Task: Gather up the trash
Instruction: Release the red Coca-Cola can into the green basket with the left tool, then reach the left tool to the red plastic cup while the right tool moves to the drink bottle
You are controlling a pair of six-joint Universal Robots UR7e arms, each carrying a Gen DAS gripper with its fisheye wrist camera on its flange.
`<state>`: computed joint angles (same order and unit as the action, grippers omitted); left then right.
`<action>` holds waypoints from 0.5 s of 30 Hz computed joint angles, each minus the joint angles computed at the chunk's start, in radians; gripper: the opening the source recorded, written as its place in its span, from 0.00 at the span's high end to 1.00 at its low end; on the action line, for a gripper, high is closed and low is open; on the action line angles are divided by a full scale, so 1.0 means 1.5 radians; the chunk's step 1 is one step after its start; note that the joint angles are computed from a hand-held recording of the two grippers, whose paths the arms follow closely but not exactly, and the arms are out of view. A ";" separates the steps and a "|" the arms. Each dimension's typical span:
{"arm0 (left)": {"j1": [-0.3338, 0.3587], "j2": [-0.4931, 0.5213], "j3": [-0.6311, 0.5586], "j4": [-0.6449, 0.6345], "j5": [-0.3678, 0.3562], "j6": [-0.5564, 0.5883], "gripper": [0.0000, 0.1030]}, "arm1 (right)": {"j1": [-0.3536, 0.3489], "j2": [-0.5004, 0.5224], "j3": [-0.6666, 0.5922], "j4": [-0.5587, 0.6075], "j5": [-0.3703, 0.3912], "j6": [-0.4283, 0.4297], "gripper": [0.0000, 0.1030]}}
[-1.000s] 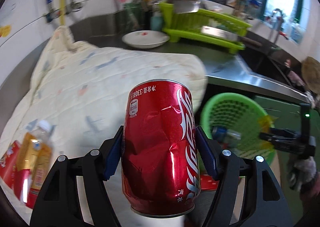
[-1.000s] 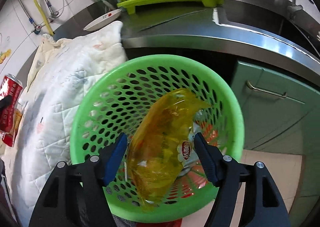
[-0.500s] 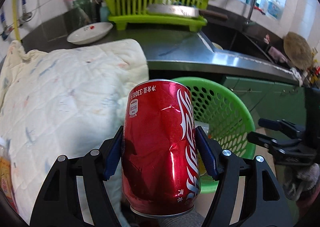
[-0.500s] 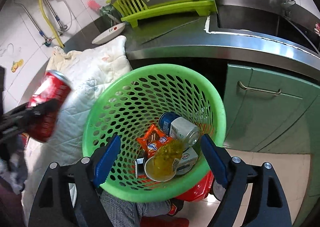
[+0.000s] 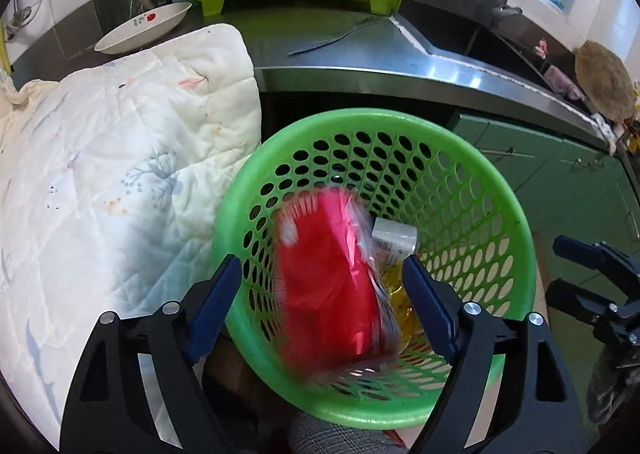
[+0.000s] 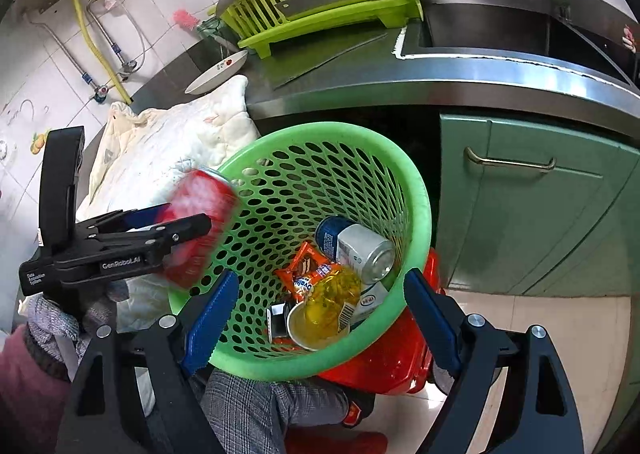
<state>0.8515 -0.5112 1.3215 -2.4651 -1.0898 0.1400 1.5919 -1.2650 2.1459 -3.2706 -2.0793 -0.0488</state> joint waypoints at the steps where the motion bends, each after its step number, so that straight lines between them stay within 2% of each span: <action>1: 0.000 -0.001 0.002 -0.002 0.001 -0.002 0.21 | 0.000 0.000 0.000 0.001 0.000 0.001 0.21; 8: -0.001 -0.044 0.050 -0.039 -0.010 0.007 0.21 | 0.006 0.004 0.000 -0.002 0.002 0.004 0.21; 15: -0.007 -0.112 0.129 -0.092 0.008 0.015 0.21 | 0.033 0.018 -0.015 0.000 -0.002 -0.005 0.21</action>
